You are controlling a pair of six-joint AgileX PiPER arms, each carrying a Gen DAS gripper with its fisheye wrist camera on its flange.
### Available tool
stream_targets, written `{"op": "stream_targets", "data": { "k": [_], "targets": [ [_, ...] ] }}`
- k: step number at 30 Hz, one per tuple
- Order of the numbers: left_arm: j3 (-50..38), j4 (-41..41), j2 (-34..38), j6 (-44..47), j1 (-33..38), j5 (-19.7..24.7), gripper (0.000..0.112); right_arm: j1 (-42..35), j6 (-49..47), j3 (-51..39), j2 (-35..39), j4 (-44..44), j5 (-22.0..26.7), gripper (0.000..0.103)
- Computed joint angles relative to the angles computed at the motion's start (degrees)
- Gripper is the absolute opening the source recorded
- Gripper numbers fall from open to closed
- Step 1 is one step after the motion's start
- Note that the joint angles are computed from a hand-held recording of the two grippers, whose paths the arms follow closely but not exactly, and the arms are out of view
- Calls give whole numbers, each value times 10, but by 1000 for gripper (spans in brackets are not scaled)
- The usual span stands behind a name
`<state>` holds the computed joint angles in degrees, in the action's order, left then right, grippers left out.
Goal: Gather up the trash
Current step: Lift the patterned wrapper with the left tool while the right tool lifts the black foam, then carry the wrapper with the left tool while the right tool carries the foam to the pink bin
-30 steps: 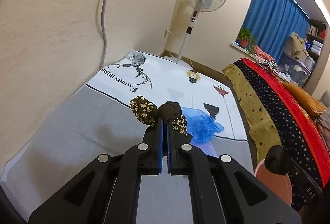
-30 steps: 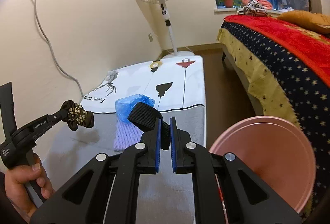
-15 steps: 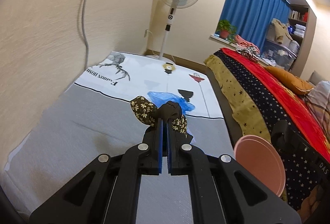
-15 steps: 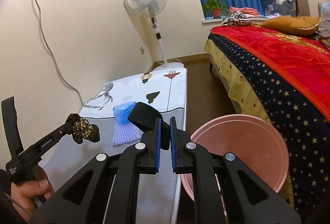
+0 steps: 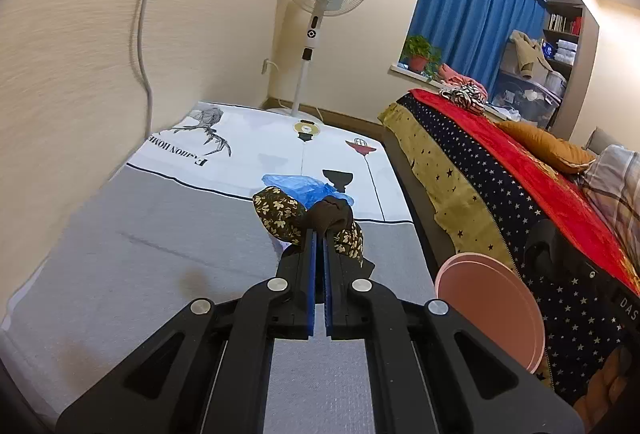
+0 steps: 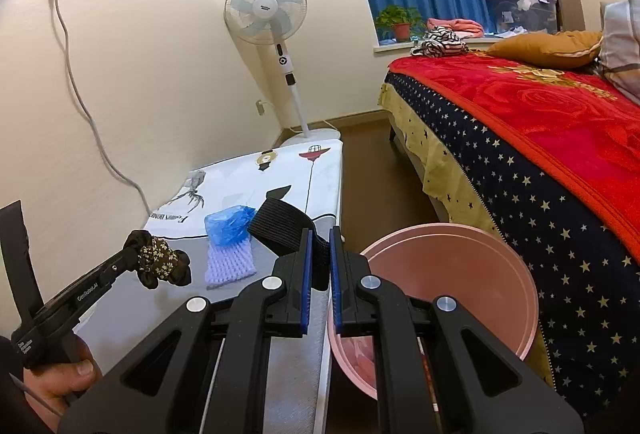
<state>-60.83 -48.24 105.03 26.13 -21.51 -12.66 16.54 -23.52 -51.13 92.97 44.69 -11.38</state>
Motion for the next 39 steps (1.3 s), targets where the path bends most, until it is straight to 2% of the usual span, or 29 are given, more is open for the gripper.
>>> {"op": "stream_targets", "data": {
  "k": [3, 26, 39],
  "targets": [
    [-6, 3, 7, 0, -3, -1, 3, 6, -41, -3, 3, 44, -9, 9],
    [-60, 28, 63, -2, -28, 1, 3, -35, -43, -23, 34, 72, -35, 9],
    [-93, 14, 88, 22, -54, 5, 3, -43, -98, -22, 36, 131, -59, 9]
  ]
}}
